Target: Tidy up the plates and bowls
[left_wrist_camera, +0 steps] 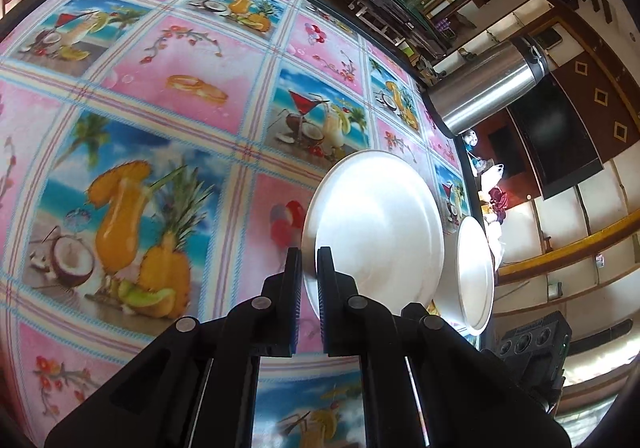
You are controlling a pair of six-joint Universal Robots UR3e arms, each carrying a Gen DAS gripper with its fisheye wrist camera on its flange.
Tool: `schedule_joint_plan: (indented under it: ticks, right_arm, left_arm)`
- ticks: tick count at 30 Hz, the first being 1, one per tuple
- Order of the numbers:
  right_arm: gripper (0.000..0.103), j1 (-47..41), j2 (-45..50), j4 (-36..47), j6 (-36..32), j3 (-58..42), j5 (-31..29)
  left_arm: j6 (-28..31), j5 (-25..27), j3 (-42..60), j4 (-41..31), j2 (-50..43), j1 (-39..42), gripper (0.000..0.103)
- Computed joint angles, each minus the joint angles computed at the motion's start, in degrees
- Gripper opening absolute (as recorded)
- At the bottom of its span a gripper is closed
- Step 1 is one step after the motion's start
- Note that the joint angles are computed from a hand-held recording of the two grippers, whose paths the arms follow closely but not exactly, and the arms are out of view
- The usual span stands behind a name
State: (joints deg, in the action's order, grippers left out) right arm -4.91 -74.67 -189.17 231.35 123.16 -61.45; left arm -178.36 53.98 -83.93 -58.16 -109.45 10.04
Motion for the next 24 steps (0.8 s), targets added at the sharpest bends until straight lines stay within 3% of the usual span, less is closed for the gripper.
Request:
schedule_joint_plan:
  ticks: [5,13,19,24]
  right_arm:
    - [0.008,3.7,-1.7,-1.4,0.5,2.9,2.1]
    - [0.008,10.5,-4.9,-8.4,4.3,12.2,1.2]
    - [0.008,16.8,-12.1,-3.3,3.9,13.0,-3.6]
    - [0.008,23.8,-13.8,0.5,4.9,8.9,-9.0]
  left_arm:
    - [6.1,0.3,-12.6,-2.8,11.3,6.2,0.005]
    - [18.7,-0.9,-26.0,-14.1,30.0,16.1,0.006]
    - [30.3,-3.8,-28.9,-28.2,43.1,26.6,0.006]
    - [43.0,-6.3,-27.0,-44.2,49.7,37.9,0.006]
